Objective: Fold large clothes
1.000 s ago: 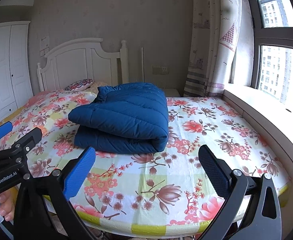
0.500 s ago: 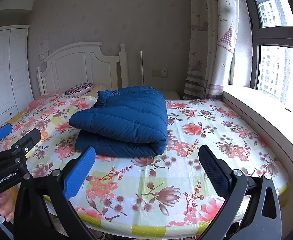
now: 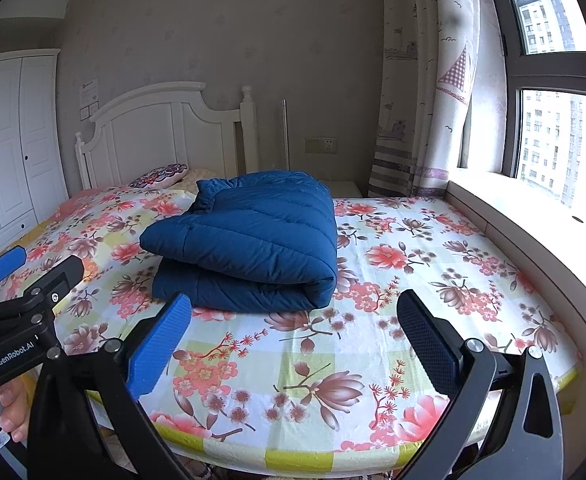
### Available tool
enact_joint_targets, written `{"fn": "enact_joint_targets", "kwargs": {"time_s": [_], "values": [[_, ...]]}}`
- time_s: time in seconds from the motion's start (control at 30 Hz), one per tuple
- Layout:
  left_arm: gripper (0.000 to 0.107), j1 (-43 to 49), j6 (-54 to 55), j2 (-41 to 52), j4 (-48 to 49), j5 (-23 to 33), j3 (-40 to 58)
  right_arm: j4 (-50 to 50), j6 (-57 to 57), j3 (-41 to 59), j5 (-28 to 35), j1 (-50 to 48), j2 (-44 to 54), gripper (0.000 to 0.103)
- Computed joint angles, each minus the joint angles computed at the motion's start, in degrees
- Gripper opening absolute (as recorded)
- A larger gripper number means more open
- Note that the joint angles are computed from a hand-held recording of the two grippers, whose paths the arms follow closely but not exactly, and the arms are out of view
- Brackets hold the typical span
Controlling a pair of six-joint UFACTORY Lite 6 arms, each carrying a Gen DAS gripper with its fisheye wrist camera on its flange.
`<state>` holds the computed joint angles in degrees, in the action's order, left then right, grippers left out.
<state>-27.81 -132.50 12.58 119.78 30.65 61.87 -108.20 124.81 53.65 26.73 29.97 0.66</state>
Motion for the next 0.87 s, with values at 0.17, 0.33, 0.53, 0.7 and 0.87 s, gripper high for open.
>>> {"fn": "enact_joint_targets", "kwargs": {"time_s": [0.17,0.33,0.53,0.7,0.87], "values": [[0.101,0.1,0.0,-0.1,0.1,-0.1,0.0,-0.8,0.4,-0.1,-0.6,-0.4,0.0,0.099],[0.101,0.0,0.2,0.0,-0.2,0.0,0.0,-0.9,0.5,-0.1,-0.6,-0.2,0.2,0.099],[0.101,-0.7,0.0,0.0,0.6,1.4,-0.8,-2.2,1.3,-0.4,-1.7,-1.0,0.3,0.099],[0.101,2.1,-1.6,2.9,4.1,-5.2,1.5,-4.0,2.4,-0.1,-4.0,-2.3,1.6,0.099],[0.101,9.9,13.7,12.1,-10.8,-20.5,11.6,-13.5,8.6,3.6,-14.7,-12.8,4.8,0.099]]}}
